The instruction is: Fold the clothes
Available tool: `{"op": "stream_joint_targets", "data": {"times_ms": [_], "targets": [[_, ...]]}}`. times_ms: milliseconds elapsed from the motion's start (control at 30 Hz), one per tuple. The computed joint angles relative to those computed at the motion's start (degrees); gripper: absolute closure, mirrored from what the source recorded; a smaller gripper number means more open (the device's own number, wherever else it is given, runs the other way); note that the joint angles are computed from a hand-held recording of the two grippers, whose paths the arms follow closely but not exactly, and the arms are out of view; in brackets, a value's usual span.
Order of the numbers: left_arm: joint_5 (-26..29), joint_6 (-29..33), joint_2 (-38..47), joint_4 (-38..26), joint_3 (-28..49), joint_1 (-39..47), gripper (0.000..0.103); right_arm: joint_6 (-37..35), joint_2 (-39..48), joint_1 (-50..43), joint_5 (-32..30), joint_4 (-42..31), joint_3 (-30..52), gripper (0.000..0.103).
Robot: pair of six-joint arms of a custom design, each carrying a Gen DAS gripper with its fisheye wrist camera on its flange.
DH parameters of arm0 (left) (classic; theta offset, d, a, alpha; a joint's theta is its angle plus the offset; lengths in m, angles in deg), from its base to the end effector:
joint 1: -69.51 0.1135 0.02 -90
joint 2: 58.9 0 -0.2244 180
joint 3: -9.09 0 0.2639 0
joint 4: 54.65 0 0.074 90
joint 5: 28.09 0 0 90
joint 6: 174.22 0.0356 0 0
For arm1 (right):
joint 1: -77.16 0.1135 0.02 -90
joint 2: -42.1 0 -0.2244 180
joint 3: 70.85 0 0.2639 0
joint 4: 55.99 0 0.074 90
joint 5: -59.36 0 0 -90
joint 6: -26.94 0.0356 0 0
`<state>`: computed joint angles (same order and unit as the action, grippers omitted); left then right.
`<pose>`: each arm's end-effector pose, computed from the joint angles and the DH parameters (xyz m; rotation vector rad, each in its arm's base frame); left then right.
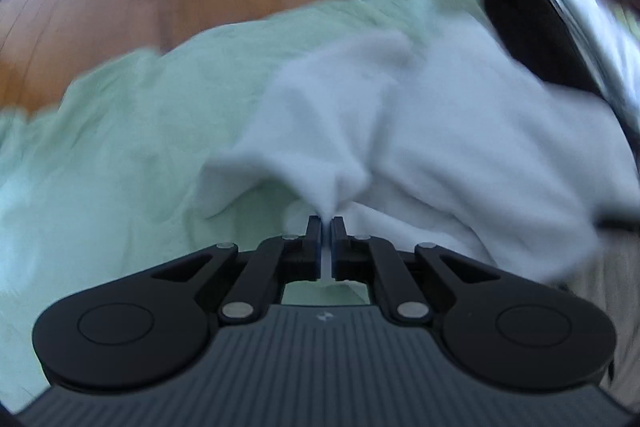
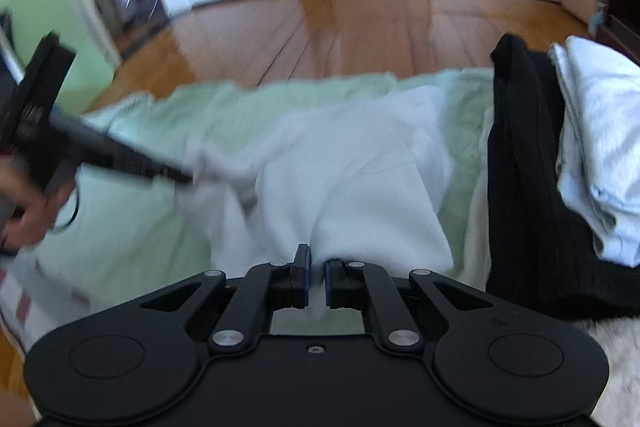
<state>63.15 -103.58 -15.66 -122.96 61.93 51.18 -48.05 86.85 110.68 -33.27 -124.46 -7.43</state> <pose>0.1646 -0.0553 0.2176 -0.0156 2.6191 -0.2638 0.1503 0.1015 0.2723 -0.4206 2.4510 0.4260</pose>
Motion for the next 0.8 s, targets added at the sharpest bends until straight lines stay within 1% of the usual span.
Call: {"op": "stream_joint_targets", "data": {"times_ms": [33, 133, 167, 233, 267, 333, 367, 400, 467, 533, 567, 600, 667, 700, 733, 767, 800], "targets": [[4.82, -1.22, -1.86, 2.28, -3.12, 4.55, 0.099, 0.04, -0.29, -0.39, -1.17, -1.12, -0.17, 0.094], [19.74, -4.95, -4.44, 9.01, -11.09, 18.81, 0.097, -1.00, 2.68, -3.90, -8.37, -3.61, 0.52, 0.094], [22.13, -5.74, -3.19, 11.18, -12.42, 21.25, 0.097, -1.69, 4.25, -4.86, -10.49, -4.13, 1.10, 0.094], [20.21, -5.25, -0.61, 14.08, -13.11, 19.90, 0.096, -3.04, 7.47, -5.17, -11.61, -4.59, 3.24, 0.094], [19.43, -4.93, 0.19, 15.23, -13.34, 19.20, 0.095, -3.57, 9.08, -5.49, -11.61, -4.91, 4.73, 0.090], [19.43, -5.00, 1.84, 17.05, -13.49, 18.81, 0.082, -4.81, 11.18, -7.05, -13.21, -5.95, 7.13, 0.088], [19.91, -5.22, 2.79, 18.07, -13.65, 19.24, 0.067, -5.97, 12.13, -8.01, -14.08, -6.64, 8.46, 0.088], [20.33, -5.46, 3.51, 19.10, -13.94, 19.77, 0.060, -6.79, 12.18, -8.91, -14.51, -6.91, 8.94, 0.086], [21.66, -5.59, 4.41, 20.97, -15.15, 20.92, 0.060, -7.71, 12.42, -10.74, -15.64, -7.57, 9.71, 0.081], [23.86, -4.78, 6.01, 21.84, -15.62, 22.00, 0.060, -8.96, 14.07, -12.06, -16.42, -9.58, 11.59, 0.080], [25.00, -4.01, 5.71, 21.63, -16.04, 22.43, 0.060, -9.85, 15.42, -12.53, -16.59, -11.05, 13.06, 0.080], [26.22, -3.16, 4.57, 21.51, -16.82, 23.05, 0.060, -10.94, 16.95, -12.95, -16.78, -12.72, 14.77, 0.078], [29.47, -1.31, 0.06, 21.49, -19.31, 25.20, 0.060, -17.95, 22.79, -12.09, -17.75, -20.23, 22.65, 0.076], [32.00, -0.23, -1.54, 21.52, -20.40, 27.25, 0.060, -19.55, 23.55, -11.33, -17.31, -21.34, 24.75, 0.075], [33.87, 0.95, -1.69, 21.48, -20.80, 29.26, 0.060, -20.06, 23.60, -11.49, -17.72, -20.59, 25.74, 0.073], [34.49, 1.85, -0.92, 21.35, -20.60, 30.85, 0.060, -20.51, 23.72, -11.70, -18.22, -19.77, 26.67, 0.063], [33.75, 1.48, 0.10, 21.46, -20.12, 31.36, 0.060, -20.33, 24.37, -12.53, -19.24, -18.53, 27.14, 0.057]]}}
